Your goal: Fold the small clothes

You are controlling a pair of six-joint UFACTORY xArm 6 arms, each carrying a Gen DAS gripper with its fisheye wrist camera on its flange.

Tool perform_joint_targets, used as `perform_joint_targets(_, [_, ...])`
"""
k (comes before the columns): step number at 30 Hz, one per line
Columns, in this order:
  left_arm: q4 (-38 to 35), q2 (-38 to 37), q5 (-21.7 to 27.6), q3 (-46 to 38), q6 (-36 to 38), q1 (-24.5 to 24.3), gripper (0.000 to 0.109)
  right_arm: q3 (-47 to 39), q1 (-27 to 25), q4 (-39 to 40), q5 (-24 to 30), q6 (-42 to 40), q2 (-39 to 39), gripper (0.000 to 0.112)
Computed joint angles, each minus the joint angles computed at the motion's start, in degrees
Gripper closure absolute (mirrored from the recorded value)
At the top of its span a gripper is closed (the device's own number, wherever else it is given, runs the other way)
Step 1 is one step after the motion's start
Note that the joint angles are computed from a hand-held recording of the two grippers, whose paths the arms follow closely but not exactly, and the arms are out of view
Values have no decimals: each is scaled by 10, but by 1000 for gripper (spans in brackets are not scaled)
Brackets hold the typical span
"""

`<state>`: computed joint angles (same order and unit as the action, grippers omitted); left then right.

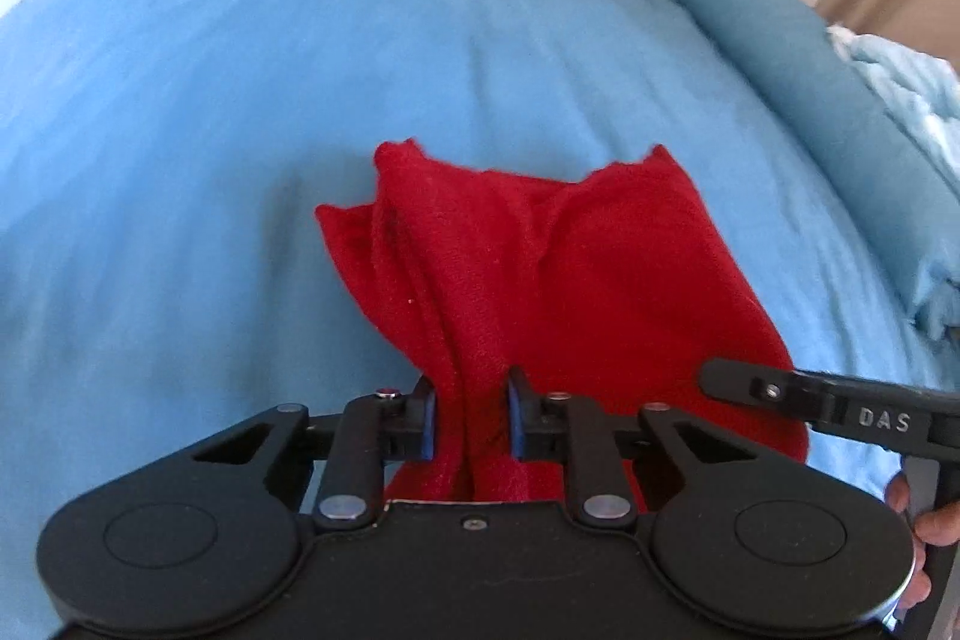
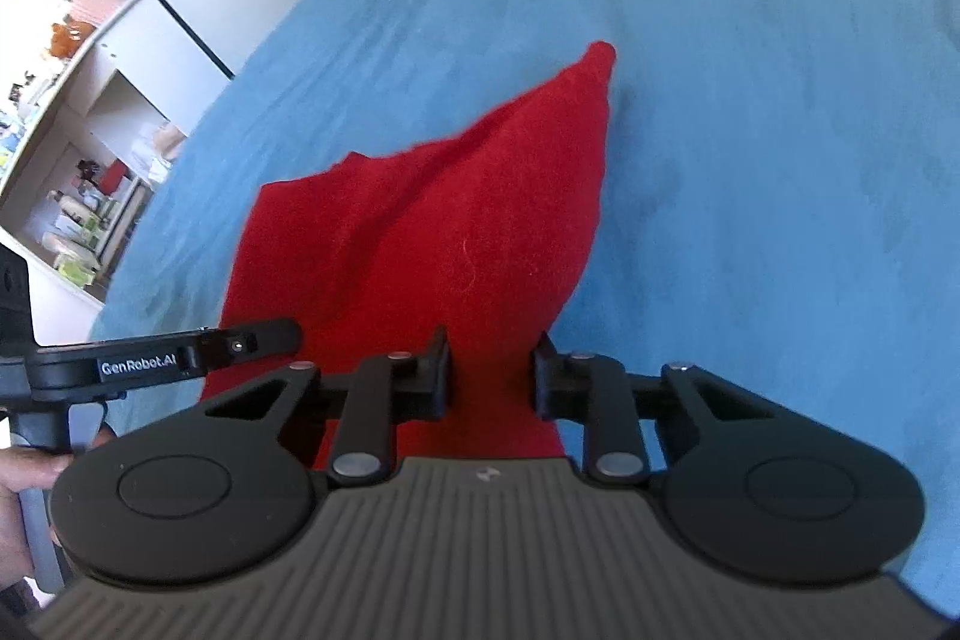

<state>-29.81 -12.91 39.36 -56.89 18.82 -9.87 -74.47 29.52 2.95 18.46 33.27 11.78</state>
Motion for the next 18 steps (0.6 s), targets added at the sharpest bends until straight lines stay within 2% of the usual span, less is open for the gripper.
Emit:
perform_joint_targets(3, [18,-53,10,21,-26,-23,85,32,0,-18,13,20,-54,73])
perform_joint_targets(9, [73,-191,44,88,-140,-99,85,153,0,-33,85,43,-234,73])
perform_joint_targets(11, [91,-229,51,114,-197,-136,85,201,-1,-29,120,51,-301,73])
perform_joint_targets(14, [139,-273,35,168,-291,-207,85,274,0,-51,161,71,-392,73])
perform_joint_targets(18, [227,-287,13,220,-415,-292,84,390,-8,-37,167,61,-492,72])
